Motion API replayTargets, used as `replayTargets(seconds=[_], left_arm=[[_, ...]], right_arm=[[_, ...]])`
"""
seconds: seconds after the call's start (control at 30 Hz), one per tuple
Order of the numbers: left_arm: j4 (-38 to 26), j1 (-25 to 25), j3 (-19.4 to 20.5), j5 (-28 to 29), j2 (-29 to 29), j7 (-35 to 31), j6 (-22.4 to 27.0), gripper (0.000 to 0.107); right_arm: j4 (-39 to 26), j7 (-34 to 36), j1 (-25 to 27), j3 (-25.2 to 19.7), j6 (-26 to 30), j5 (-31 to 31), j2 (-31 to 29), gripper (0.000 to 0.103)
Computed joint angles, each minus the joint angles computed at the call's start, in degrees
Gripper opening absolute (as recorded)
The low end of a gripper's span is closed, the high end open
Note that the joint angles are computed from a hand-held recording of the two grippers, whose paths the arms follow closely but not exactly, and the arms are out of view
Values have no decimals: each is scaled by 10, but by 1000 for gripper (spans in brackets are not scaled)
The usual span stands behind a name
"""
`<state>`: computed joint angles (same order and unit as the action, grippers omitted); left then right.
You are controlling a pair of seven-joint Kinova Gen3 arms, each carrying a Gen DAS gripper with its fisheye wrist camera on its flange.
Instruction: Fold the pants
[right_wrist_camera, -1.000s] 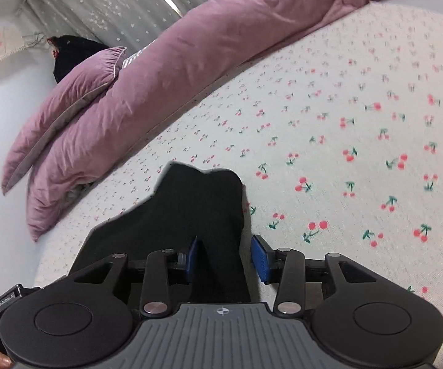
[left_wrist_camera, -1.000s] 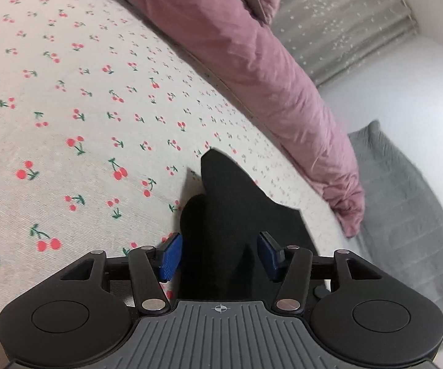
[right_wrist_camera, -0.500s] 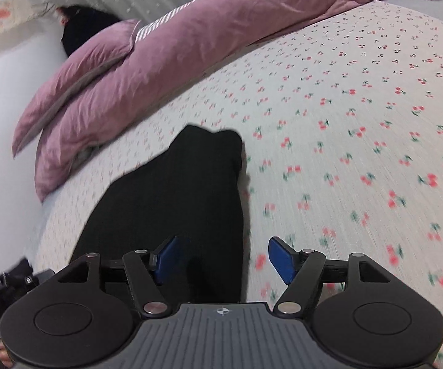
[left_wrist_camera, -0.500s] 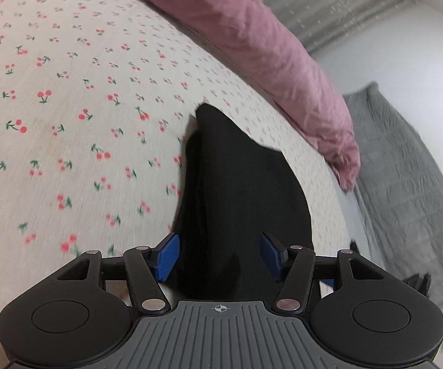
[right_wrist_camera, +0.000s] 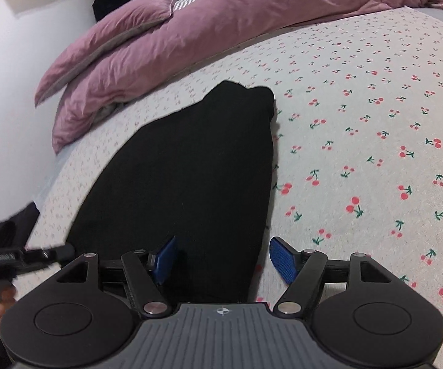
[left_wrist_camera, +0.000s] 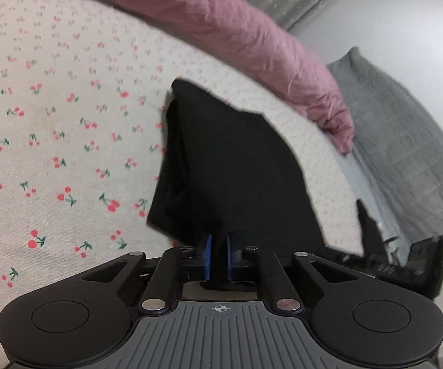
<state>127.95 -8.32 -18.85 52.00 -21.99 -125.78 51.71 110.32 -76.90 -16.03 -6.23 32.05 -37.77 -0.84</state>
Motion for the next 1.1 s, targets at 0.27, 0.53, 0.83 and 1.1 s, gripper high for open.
replayTargets(seconds=[0.27,0.53,0.83,1.1], left_arm=[[5,-11,59,-100,-9,87,-60,9],[8,-1,128,-208,-79,171,-124,32],[-31,-128,339,-311,-150,380,-97,88],[-70,-161,480,-413,-157,550,-54,98]], right_arm=[[23,-18,-30,-13,-43,70,-12,80],[37,-89,-61,-18,-73,203,-43,83],[49,-286,-10,-123,-106,408,-86,93],[32,-472,35,-236,-51,587,-88,99]])
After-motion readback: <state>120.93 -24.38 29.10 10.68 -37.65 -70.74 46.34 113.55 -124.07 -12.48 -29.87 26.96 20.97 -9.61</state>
